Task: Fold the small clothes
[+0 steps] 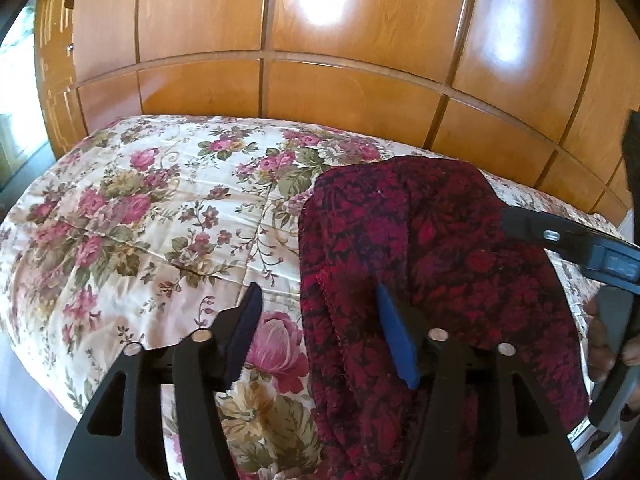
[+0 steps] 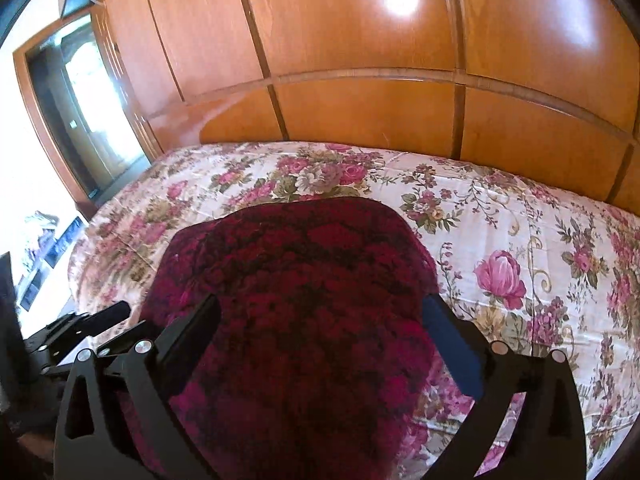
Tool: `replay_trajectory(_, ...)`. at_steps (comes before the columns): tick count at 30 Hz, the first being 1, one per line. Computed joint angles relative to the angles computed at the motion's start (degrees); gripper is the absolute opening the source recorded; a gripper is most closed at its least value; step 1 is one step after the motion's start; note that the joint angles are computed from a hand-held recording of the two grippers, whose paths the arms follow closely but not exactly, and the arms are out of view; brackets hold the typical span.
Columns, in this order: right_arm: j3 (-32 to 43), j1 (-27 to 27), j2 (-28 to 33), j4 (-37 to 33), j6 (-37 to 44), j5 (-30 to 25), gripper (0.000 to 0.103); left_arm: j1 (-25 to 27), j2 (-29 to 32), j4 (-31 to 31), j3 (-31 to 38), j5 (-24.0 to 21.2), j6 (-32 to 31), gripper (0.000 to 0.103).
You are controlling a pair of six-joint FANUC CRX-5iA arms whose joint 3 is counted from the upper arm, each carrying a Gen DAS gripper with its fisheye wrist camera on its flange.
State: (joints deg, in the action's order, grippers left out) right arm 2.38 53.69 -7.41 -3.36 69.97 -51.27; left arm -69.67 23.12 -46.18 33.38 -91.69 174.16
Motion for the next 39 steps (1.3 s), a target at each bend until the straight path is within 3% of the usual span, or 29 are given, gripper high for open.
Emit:
replay_trajectory(5,0.6,-7.5,-1.6,-14.8,8.4,-5.0,0.101,0.4,-0.4,0.8,-1.0,0.6,0.2,0.068)
replay_trajectory(9,1.6,-19.0,-0.4,-35.5,16.6,-12.6,0.101,1.5,-2.4,2.7,-4.9,4.4,1.2,0.075)
replay_trajectory(14,2.0,-29.4,4.6,-56.0,23.8,-21.3,0.101,3.2,-6.0,4.9,-11.3,11.3,3.6,0.079)
replay_trajectory(18,2.5,-33.1,9.3,-66.5,28.7,-26.6,0.101,4.6,-10.1,6.2,-18.0,19.0,7.0,0.079)
replay_trajectory(27,6.0,-31.7,13.6,-69.7,31.7,-27.7,0.101,6.2,-17.5,5.3,-30.2,35.6,18.0,0.079)
replay_trajectory(33,8.2,-29.3,13.8,-67.0,30.4,-26.8,0.097,5.5,-21.3,-1.7,-37.9,48.6,33.2,0.078)
replay_trajectory(37,7.7,-27.7,10.3,-65.2,31.0,-24.3,0.084,2.5,-20.1,-9.6,-37.3,51.0,42.9,0.076)
replay_trajectory(39,7.5,-27.4,9.1,-65.0,31.7,-23.6,0.080,1.6,-19.2,-11.2,-35.9,50.4,43.7,0.076)
